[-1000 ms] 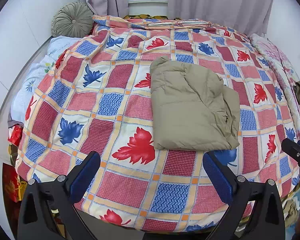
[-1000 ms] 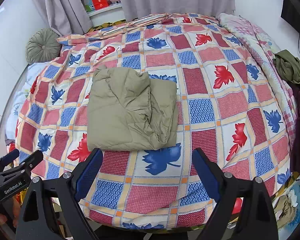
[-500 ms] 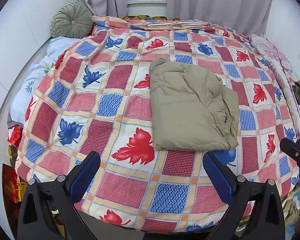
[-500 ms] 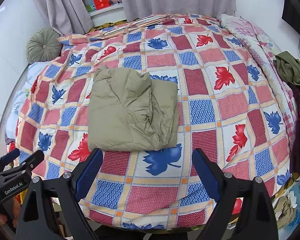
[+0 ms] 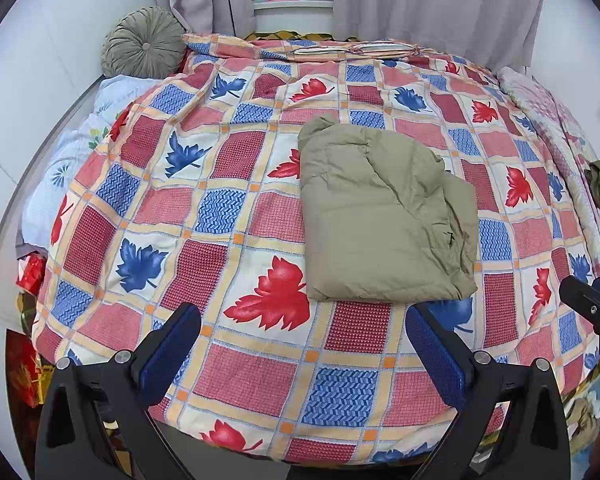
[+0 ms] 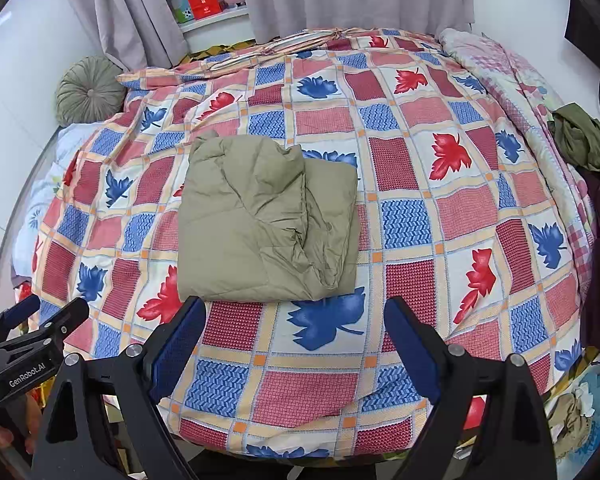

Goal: Fold large clothes

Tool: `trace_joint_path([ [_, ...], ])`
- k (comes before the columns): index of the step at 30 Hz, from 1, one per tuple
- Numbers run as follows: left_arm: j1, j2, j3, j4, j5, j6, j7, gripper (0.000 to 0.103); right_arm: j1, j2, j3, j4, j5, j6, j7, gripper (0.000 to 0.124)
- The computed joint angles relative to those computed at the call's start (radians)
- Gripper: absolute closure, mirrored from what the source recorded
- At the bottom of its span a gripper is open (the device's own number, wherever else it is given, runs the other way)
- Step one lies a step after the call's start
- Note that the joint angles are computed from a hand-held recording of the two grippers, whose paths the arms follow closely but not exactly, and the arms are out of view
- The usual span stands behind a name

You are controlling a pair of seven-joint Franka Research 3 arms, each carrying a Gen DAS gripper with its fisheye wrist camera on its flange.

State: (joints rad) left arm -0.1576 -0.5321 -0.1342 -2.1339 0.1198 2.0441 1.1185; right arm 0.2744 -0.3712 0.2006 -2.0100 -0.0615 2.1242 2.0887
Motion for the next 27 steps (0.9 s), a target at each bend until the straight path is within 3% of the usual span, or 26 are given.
trace_joint_path([
  [27,0.010,0.009,0.005,0.018,0.015,-0.002,0.008,0.000,0.003,-0.006,0.004,-0.007,-0.007,0.005,-0.002,0.032],
])
